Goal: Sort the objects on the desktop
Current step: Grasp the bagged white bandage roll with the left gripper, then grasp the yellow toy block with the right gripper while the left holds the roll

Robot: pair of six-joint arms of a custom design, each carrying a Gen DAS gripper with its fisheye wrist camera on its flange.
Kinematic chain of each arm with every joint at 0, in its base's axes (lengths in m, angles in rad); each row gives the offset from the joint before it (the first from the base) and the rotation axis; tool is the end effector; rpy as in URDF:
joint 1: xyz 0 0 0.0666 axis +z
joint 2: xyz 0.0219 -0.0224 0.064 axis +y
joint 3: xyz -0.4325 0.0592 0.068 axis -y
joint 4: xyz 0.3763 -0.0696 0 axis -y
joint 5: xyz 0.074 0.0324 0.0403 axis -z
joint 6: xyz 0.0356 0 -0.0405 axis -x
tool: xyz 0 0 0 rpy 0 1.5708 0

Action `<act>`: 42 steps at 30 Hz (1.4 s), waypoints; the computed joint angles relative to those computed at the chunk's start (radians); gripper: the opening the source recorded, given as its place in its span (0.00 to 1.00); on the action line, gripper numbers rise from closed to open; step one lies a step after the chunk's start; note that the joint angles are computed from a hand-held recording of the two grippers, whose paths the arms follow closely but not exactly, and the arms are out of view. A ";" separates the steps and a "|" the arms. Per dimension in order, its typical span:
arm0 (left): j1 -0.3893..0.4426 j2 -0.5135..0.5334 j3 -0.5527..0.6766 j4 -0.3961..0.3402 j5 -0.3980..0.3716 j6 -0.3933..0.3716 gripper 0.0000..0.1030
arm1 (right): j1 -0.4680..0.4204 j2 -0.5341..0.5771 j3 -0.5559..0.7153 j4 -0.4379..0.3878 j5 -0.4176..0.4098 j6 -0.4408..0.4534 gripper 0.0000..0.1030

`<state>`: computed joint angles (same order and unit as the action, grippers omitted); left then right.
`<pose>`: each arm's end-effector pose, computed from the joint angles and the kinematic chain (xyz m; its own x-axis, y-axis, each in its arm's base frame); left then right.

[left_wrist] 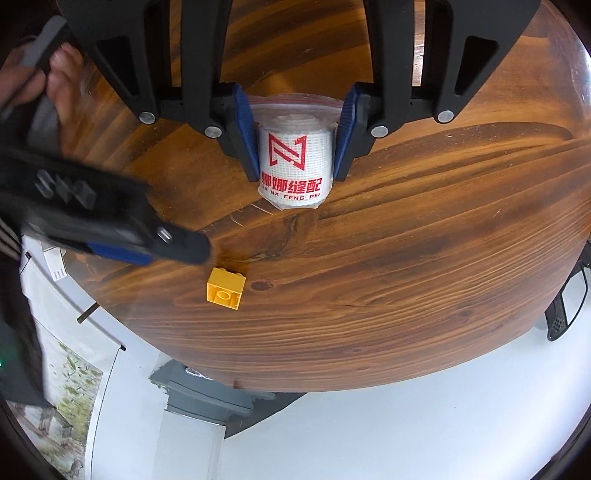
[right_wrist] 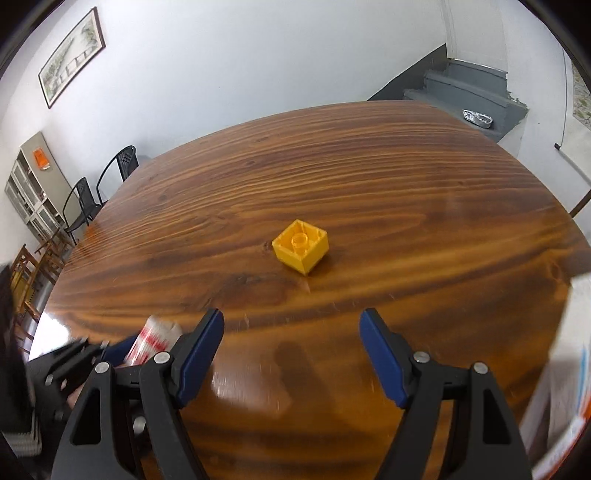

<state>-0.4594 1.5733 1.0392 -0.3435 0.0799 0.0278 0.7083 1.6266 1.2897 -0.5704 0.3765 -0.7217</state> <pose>0.4330 -0.2178 0.2870 -0.7027 0.3167 -0.6370 0.4684 0.8800 -0.0791 0.4150 0.3377 0.3497 -0.7352 0.1792 -0.6537 0.0703 0.9794 0.1894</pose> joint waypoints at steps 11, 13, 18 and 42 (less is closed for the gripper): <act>0.001 0.008 0.004 0.007 -0.010 0.017 0.40 | -0.070 0.126 0.133 -0.049 -0.028 0.030 0.76; 0.001 0.009 0.005 0.008 -0.012 0.017 0.40 | -0.073 0.142 0.155 -0.065 -0.015 0.039 0.76; -0.003 0.011 0.003 0.015 -0.023 0.018 0.40 | -0.074 0.150 0.167 -0.085 0.010 0.048 0.55; -0.067 -0.087 -0.068 0.099 -0.076 -0.011 0.40 | 0.108 -0.078 -0.038 -0.028 0.304 -0.055 0.47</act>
